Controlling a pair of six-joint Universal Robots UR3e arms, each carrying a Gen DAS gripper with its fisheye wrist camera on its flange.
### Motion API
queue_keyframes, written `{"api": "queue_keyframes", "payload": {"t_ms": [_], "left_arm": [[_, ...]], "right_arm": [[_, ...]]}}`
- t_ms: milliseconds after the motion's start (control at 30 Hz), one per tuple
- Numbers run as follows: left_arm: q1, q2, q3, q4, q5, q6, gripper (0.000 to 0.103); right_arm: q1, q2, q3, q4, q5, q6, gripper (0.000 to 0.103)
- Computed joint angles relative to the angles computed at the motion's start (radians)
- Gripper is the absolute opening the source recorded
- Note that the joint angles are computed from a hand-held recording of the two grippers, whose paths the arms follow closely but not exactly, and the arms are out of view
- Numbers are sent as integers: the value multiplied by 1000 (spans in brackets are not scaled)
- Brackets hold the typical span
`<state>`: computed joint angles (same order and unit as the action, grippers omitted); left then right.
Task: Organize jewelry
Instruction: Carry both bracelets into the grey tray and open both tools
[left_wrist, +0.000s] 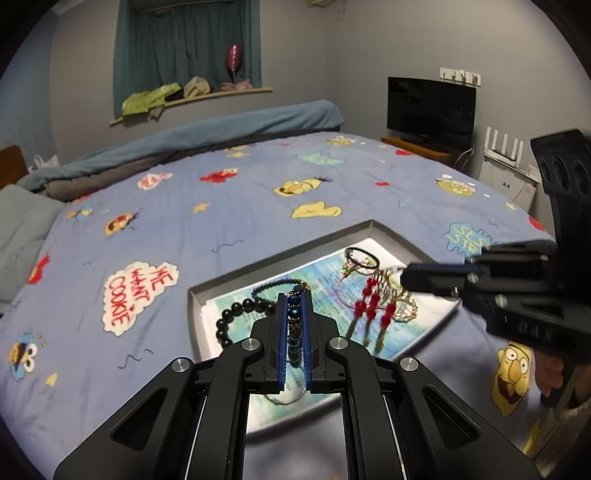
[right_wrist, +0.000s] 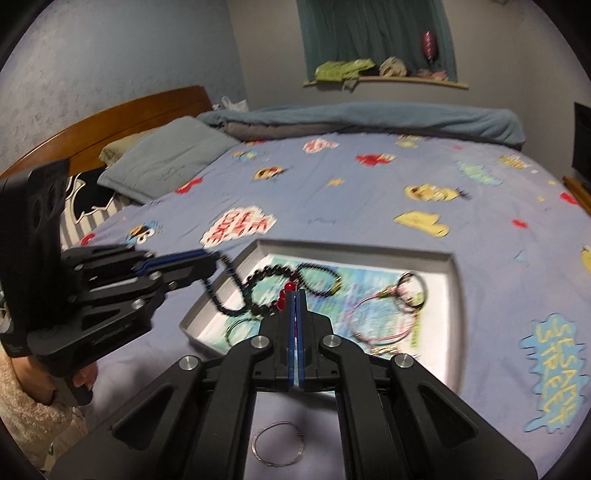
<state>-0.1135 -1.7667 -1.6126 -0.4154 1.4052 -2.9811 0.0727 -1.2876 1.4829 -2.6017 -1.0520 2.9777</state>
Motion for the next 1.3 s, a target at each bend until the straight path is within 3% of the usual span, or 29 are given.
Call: {"api": "queue_keyframes", "payload": {"t_ms": [100,367,567,767,1300], "left_arm": [[14,-36,31,-11,-43,-9,8],[14,-182,140,-48,-138,-29,8],[-18,-298,257,-81,-114,-25,8],[-41,-374,358,-169,-24,-39,8],[-50,-429,409,-244,17,-34,8]], "right_arm": [[-8,20,-9,16,18,0,1],[-19,90,-46,92,-51,-5,1],[-35,112,-53,119,-66,-5,1],[-48,132,-72,141,-64,-3,1],[-23,167,-105,173,-108,-21,1]]}}
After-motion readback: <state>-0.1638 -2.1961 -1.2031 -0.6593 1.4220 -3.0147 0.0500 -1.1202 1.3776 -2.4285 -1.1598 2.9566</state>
